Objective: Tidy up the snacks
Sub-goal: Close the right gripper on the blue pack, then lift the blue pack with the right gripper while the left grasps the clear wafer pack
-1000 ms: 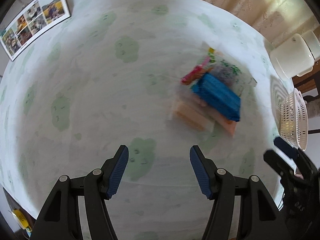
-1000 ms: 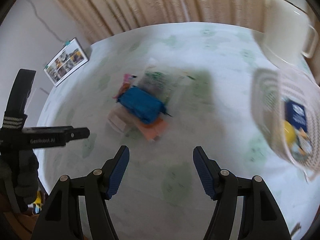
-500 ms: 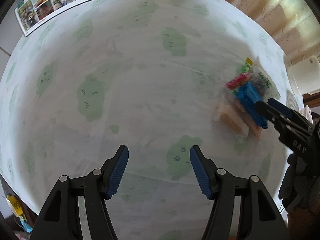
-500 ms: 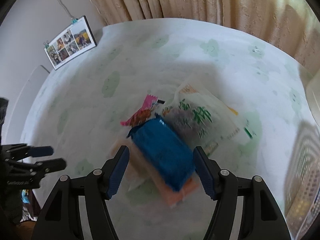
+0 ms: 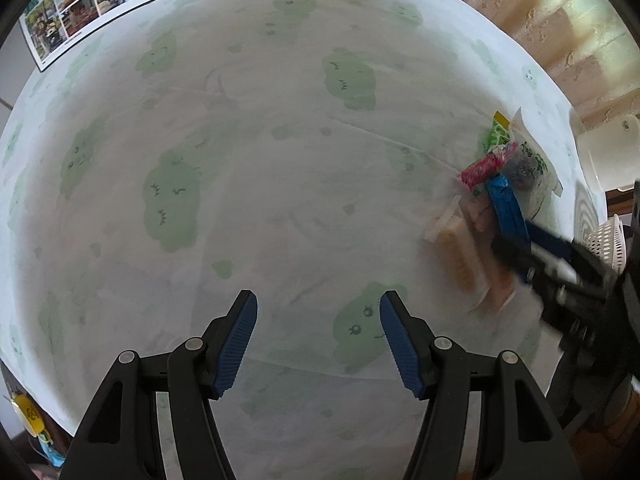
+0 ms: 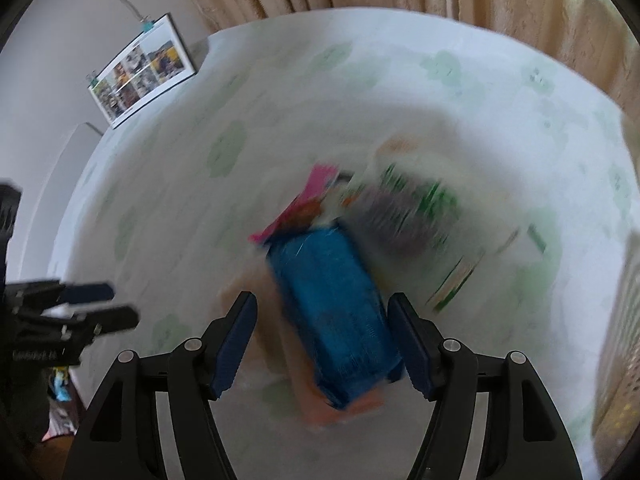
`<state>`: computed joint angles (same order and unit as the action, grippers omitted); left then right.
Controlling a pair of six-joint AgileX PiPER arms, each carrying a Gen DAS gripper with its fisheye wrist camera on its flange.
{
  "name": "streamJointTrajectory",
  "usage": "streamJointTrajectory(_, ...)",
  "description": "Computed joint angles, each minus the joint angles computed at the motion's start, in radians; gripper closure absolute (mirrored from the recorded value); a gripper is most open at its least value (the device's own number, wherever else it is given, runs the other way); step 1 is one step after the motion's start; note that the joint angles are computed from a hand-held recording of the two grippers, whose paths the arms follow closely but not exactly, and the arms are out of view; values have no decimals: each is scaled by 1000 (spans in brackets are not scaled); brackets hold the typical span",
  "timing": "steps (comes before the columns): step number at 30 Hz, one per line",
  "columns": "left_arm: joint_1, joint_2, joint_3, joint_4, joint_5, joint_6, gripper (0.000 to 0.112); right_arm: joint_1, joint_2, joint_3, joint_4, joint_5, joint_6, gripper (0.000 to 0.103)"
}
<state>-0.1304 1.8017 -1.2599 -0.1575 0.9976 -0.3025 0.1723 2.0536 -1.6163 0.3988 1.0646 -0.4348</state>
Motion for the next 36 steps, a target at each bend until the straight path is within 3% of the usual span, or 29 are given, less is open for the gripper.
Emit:
streamJointTrajectory(4,-11,9,-6,-1,0,-3,52,5,-35,78,13,-20,-21,35)
streamJointTrajectory(10,-17,3,-11,1,10,2,52,27,-15,68,-44,-71,75,36)
streamJointTrajectory(12,-21,5,-22,4,16,-7,52,41,-13,62,-70,-81,98,52)
streamJointTrajectory(14,-27,4,-25,6,14,-15,52,41,-11,54,-59,-68,99,60)
streamJointTrajectory(36,-205,122,-190,13,-13,-82,55,-106,-263,355,-82,-119,86,60)
